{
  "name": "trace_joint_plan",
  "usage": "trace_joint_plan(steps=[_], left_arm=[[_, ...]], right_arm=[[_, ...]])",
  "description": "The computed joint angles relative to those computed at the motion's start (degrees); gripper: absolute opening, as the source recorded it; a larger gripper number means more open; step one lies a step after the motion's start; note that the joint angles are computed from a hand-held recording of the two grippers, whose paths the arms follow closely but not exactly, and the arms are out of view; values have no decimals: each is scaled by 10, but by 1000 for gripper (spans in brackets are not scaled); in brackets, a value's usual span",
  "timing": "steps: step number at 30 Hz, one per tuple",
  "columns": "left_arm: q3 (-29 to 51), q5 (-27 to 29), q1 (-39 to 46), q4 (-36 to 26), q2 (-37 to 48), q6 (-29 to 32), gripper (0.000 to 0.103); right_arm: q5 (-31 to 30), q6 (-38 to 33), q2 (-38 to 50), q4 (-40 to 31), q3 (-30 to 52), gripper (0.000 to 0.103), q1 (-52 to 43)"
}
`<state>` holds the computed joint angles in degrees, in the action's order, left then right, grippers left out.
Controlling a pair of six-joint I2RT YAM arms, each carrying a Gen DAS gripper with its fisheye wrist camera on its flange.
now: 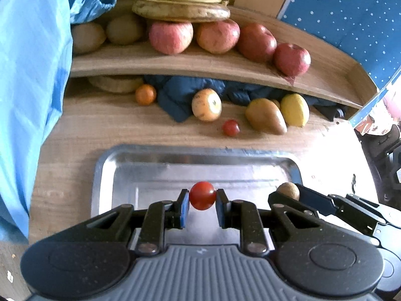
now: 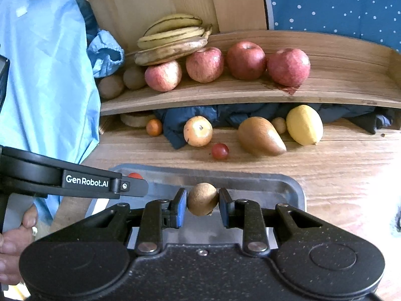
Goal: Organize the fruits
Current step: 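Carry the cherry tomato and kiwi over the tray with both tools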
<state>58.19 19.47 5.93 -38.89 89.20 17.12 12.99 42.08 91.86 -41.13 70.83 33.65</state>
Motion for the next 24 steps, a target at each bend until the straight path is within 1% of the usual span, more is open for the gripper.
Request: trace_joint_plan(steps=[6,12,19,24], left_arm=[[-51,1,-10,-3,-50,-12,24],[-83,3,-19,-13,-88,-19,24],[-117,7,-36,-15,-109,-31,24],[-136,7,-40,-21,-116,-27,24]], right_arm=[[6,14,-48,-29,-33,29,21],[14,36,-90,-59,-63,29,42],[22,55,-126,-91,-87,29,63],[22,65,-140,-110,-98,29,73]])
